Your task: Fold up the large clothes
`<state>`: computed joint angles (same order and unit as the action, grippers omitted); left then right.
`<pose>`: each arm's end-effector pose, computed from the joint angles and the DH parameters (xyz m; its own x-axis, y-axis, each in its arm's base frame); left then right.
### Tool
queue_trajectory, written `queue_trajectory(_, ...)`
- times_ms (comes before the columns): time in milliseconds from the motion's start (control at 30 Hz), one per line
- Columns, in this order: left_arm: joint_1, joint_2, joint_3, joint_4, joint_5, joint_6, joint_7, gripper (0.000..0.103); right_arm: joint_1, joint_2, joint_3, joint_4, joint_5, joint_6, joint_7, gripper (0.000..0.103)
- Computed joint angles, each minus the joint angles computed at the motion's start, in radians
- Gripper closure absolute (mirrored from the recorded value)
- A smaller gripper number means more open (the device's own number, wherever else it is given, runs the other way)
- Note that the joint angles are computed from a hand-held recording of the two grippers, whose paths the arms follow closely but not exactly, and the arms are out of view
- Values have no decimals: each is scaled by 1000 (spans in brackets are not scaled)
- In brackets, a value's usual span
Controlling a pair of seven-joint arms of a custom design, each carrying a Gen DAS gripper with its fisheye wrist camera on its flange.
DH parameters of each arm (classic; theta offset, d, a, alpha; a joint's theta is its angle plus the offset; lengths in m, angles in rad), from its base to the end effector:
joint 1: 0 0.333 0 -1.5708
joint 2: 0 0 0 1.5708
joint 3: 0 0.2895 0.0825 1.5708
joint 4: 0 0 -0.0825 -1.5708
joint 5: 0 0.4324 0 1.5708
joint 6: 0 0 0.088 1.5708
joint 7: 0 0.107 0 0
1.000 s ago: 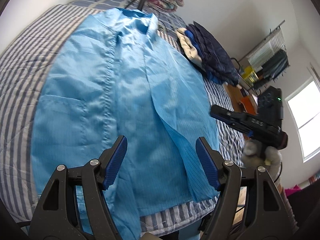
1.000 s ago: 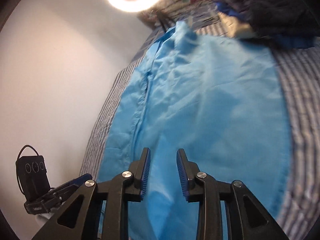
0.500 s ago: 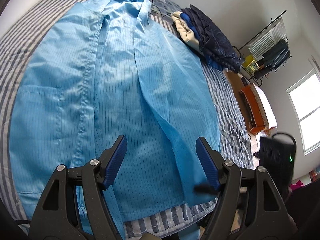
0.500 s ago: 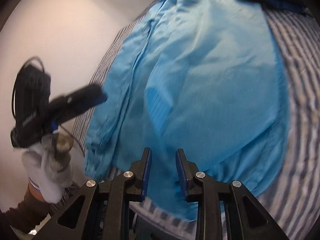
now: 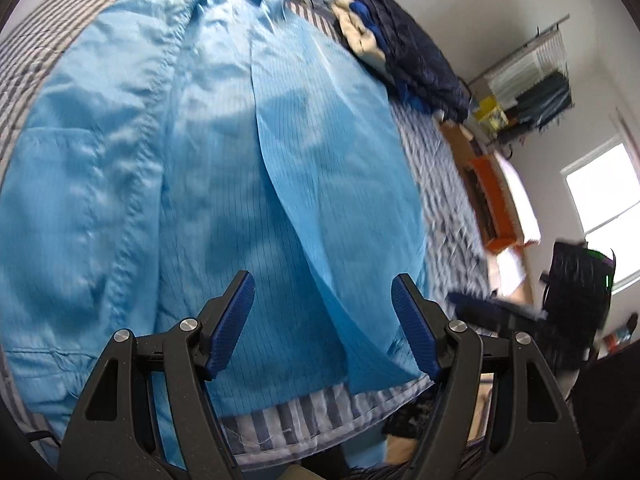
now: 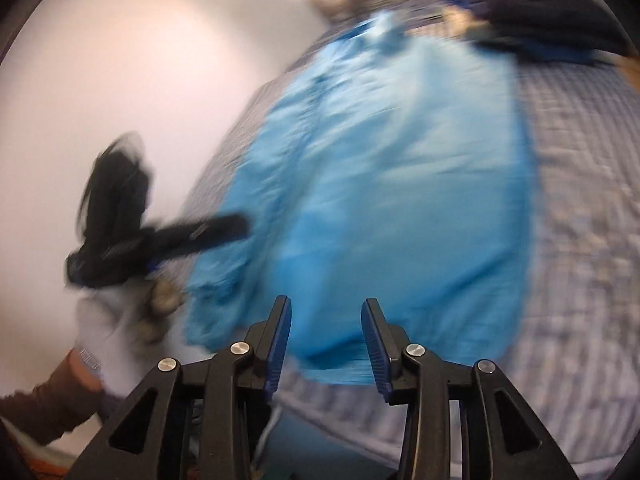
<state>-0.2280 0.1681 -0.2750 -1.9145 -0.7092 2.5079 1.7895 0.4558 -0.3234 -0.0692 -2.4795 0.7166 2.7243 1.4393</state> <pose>0.5923 -0.3136 0.4059 -0.2827 -0.7924 0.5406 -0.9321 0.0939 -0.3498 0.4899 0.1733 0.4122 0.0642 -0.8550 -0.5146 -0.8955 0.1783 -0.4079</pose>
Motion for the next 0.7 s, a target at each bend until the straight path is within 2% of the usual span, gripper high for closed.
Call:
queue_trajectory(100, -6, 19, -4, 8, 10, -26, -15, 30, -44, -13, -6, -37, -43, -1, 75, 63)
queue_trajectory(233, -13, 49, -11, 29, 24, -49, -13, 31, -32, 19, -45, -24, 31, -29, 25, 63)
queue_trajectory(300, -21, 57, -8, 31, 62, -36, -17, 56, -47, 42, -22, -9, 16, -21, 34, 63)
queue_trajectory(333, -29, 62, -1, 35, 107, -33, -37, 77, -59, 52, -7, -2, -9, -15, 50, 63)
queue_trajectory(367, -36, 67, 5, 37, 146, -27, -55, 91, -69, 60, 3, 5, -32, -11, 62, 63)
queue_trajectory(400, -43, 69, 13, 35, 192, -13, -82, 95, -77, 68, 11, 12, -51, -7, 77, 63)
queue_trajectory(500, -40, 79, 19, 36, 242, 11, -115, 99, -100, 98, 32, 33, -114, 17, 131, 62)
queue_trajectory(533, -39, 80, 20, 34, 254, 17, -124, 99, -102, 109, 29, 39, -114, 23, 130, 59)
queue_trajectory(567, -37, 80, 21, 31, 267, 24, -130, 99, -99, 122, 26, 49, -105, 30, 121, 51)
queue_trajectory(600, -36, 79, 21, 29, 277, 28, -134, 99, -99, 134, 24, 57, -97, 35, 110, 49)
queue_trajectory(667, -34, 78, 23, 26, 298, 35, -148, 99, -91, 162, 20, 81, -46, 44, 64, 50)
queue_trajectory(700, -31, 73, 22, 19, 298, 45, -149, 99, -86, 176, 21, 98, -11, 38, 37, 55)
